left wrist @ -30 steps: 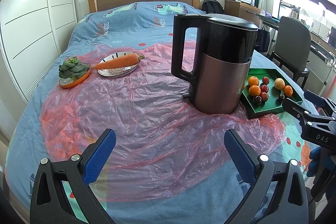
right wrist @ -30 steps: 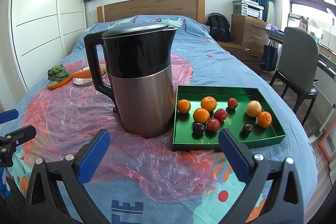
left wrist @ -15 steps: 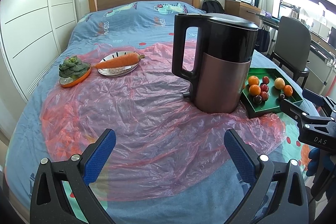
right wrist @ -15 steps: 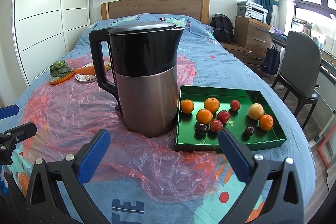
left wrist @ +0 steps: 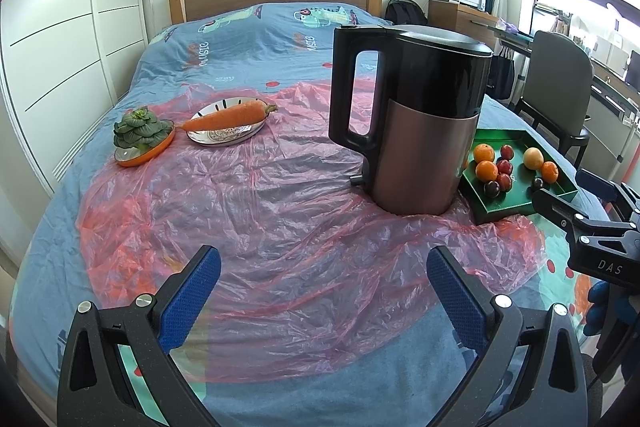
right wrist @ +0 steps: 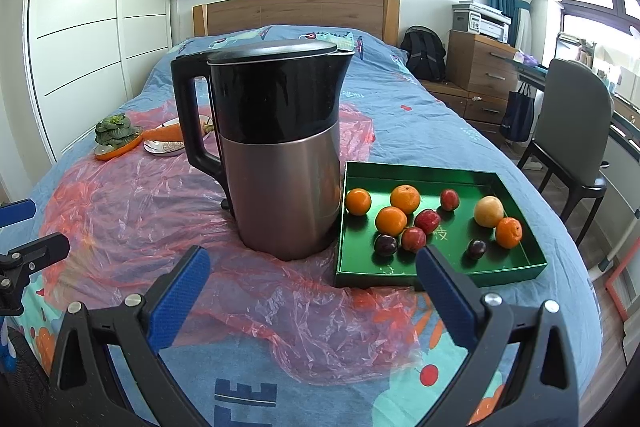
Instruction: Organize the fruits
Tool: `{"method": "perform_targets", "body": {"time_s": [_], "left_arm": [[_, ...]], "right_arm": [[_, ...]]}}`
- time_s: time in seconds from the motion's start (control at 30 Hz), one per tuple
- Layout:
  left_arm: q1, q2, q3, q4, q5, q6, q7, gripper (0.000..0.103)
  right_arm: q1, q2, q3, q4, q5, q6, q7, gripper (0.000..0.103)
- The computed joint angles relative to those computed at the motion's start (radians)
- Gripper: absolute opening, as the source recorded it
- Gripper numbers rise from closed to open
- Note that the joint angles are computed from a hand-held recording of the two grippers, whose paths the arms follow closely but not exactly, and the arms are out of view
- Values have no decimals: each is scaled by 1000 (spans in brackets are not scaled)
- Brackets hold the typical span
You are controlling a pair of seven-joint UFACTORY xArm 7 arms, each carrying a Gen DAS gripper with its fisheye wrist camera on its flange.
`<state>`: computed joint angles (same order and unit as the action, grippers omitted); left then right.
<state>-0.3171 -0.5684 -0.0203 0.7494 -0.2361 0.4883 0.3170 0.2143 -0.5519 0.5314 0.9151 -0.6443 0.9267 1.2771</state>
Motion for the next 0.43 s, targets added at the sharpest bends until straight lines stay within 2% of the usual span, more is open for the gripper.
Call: {"method": "perform_targets", "body": {"time_s": [0.43], "left_arm": [[6,9,8,8,-9,18,-4,101]], "right_arm": [[8,20,0,10,-8,-2,0,103]]}}
